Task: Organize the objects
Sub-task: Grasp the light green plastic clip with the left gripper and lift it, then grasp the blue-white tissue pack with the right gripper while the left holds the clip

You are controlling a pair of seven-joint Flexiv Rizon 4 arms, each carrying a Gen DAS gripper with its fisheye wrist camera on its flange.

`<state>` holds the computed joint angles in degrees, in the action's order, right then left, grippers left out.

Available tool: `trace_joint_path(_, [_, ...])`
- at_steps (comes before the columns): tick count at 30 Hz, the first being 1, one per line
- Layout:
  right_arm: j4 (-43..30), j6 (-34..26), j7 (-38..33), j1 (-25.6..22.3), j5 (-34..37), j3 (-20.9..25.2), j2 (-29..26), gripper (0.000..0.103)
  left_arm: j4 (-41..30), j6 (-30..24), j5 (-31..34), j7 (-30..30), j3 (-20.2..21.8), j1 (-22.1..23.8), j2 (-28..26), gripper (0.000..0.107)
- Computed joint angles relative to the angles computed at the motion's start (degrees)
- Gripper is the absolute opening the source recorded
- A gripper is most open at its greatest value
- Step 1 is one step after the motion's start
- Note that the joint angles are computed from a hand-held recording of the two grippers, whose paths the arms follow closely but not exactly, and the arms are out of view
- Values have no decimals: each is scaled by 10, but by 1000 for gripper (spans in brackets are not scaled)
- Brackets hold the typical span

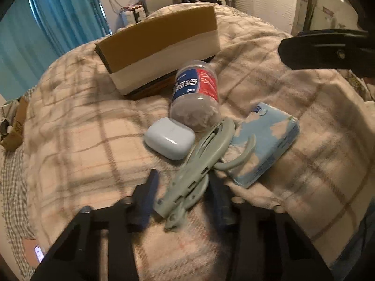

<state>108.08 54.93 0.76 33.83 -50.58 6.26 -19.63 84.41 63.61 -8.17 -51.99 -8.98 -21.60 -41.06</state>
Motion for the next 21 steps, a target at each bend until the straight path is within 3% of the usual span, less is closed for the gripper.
trace_joint_path(4, [-8, -12, -8, 3, 6, 2, -4, 102, 50, 43, -42, 35, -48, 39, 23, 26])
trace_joint_path(7, [-12, -13, -16, 6, 5, 3, -6, 102, 81, 70, -90, 36, -71, 63, 42, 10])
trace_joint_path(9, [-22, -18, -41, 8, 11, 7, -14, 102, 84, 86, -91, 20, -55, 57, 49, 9])
trace_joint_path(16, [-88, -60, -182, 27, 91, 25, -73, 102, 93, 91, -125, 12, -66, 85, 58, 9])
trace_joint_path(21, [-119, -97, -237, 42, 143, 24, -98, 102, 88, 82, -123, 8, -58, 82, 54, 9])
